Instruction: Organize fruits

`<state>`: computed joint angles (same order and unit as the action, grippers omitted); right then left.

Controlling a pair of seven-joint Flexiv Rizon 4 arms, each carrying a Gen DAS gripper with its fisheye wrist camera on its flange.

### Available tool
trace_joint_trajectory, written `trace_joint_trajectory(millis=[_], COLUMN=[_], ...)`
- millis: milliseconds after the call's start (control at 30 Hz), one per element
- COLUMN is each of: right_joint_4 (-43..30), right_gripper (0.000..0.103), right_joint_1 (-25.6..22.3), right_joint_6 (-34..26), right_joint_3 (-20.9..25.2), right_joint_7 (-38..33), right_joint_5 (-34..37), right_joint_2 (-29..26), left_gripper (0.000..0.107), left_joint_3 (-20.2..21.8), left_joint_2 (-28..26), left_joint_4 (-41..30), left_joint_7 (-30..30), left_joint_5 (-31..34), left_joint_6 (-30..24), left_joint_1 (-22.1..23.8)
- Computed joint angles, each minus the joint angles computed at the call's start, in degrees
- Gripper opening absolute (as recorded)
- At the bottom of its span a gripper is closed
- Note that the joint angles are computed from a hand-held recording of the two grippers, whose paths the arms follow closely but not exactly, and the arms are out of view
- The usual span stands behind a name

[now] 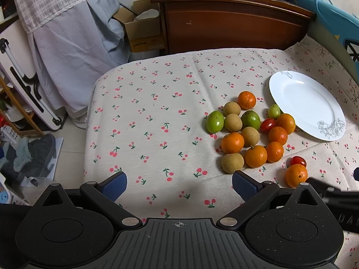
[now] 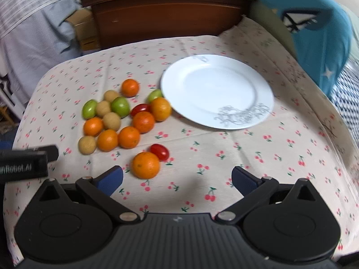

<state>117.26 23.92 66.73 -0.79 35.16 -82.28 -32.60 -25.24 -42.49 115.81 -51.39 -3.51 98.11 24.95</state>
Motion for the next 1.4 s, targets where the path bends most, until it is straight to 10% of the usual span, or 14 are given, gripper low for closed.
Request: trace_joint_trajectory(millis=[1400], right_joint_4=[-1.69], right_gripper=[0.102], right_joint_1=[4.85], right_joint_6=[-3.18], right_joint_3=[-2.19], right_joint_7=[-10.12], right_joint_5=[11.97], right_joint_2=[-1.32], left_gripper=[0.101], left_joint_3=[6.00], left_joint_2=[1.00], left_joint_4=[-0.19], left_joint_7=[-1.01], left_joint_5=[-1.78], left_joint_6=[-0.33], left_joint_1=[-5.91])
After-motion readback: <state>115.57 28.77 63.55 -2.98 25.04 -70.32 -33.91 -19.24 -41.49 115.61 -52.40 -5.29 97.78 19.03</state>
